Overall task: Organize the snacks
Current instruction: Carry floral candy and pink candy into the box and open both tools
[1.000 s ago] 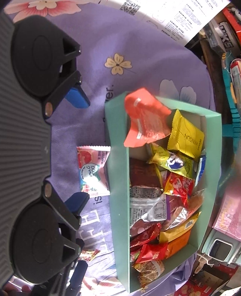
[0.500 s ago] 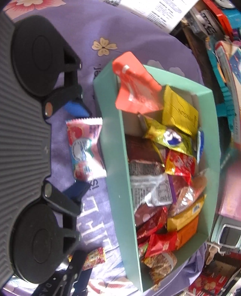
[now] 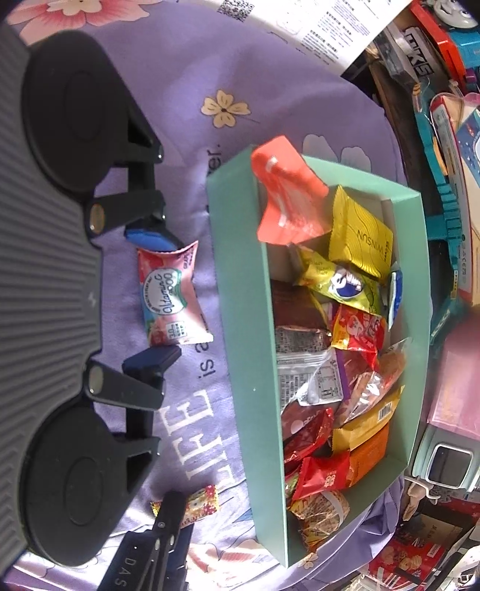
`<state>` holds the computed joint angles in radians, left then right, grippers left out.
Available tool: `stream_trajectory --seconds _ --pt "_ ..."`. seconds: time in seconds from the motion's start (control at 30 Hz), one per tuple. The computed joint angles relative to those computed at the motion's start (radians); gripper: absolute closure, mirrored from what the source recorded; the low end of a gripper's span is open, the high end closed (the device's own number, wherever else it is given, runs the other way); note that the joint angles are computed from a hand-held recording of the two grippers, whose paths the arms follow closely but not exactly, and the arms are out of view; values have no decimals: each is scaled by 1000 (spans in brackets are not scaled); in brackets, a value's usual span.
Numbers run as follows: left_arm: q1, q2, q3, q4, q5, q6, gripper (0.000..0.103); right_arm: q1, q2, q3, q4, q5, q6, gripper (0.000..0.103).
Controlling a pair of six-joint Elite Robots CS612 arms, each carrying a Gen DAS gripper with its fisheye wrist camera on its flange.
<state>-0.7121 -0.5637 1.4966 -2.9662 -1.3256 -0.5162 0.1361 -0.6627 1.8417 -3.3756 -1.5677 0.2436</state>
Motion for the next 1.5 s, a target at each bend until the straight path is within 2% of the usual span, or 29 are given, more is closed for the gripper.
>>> stream_trajectory --seconds 0.47,0.63,0.8,1.17,1.5 --pt "-23 -66 72 -92 -8 33 50 -1 -51 60 -93 -11 3 75" --pt "-18 -80 64 -122 -4 50 50 -11 -72 65 -116 -7 -2 75" --pt "-9 -73 11 -112 7 86 50 -26 -79 46 -118 -4 -16 75" --pt "22 6 -207 -10 14 144 50 -69 -64 -70 -58 10 -16 75" --pt "50 124 -435 131 16 165 49 -102 7 -218 48 29 -22 75"
